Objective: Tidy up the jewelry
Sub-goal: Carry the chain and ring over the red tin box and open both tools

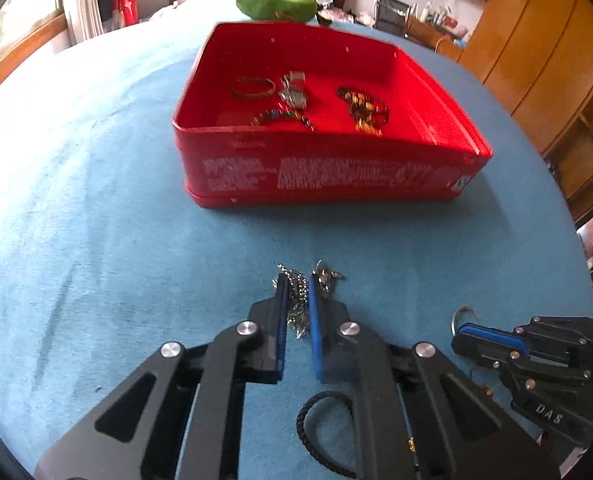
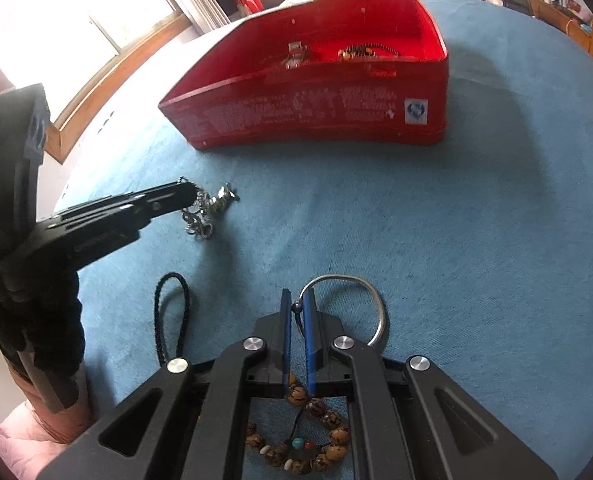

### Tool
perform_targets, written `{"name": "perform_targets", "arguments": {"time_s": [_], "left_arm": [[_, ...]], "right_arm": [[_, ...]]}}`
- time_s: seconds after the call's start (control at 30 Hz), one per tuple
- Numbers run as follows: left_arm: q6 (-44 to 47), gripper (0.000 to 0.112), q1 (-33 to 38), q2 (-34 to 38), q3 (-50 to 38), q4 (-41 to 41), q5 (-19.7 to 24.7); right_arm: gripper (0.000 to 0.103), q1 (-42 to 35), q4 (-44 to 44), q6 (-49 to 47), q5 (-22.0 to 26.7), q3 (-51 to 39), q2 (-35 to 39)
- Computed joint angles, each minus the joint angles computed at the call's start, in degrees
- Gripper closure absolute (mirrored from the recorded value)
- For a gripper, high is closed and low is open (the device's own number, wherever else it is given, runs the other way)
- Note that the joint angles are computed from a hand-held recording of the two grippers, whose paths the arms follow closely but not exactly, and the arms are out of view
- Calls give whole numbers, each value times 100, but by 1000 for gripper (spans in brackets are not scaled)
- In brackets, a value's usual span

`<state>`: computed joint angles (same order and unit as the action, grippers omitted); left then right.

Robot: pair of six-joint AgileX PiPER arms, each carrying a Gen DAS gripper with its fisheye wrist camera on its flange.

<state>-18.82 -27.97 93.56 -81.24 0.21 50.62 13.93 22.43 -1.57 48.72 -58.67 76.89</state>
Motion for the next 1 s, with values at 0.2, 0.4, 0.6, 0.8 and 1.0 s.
{"name": "perform_targets", "arguments": {"time_s": [0.2, 0.4, 0.6, 0.8, 1.0], "left_arm": [[195, 104, 128, -327, -59, -280, -2], [143, 104, 63, -526, -327, -168, 125], [165, 104, 54, -458, -862, -109, 330], [168, 104, 35, 9, -1900, 6, 661], [199, 104, 173, 661, -3007, -25, 850]], "right_arm": [[98, -326, 327, -280, 166, -122, -215], [98, -472, 372, -339, 339, -459, -314], [98, -590, 395, -386, 618, -1082, -154], [98, -667, 275, -312, 881, -1967, 299], [98, -711, 153, -184, 1087, -3081, 1056]]}}
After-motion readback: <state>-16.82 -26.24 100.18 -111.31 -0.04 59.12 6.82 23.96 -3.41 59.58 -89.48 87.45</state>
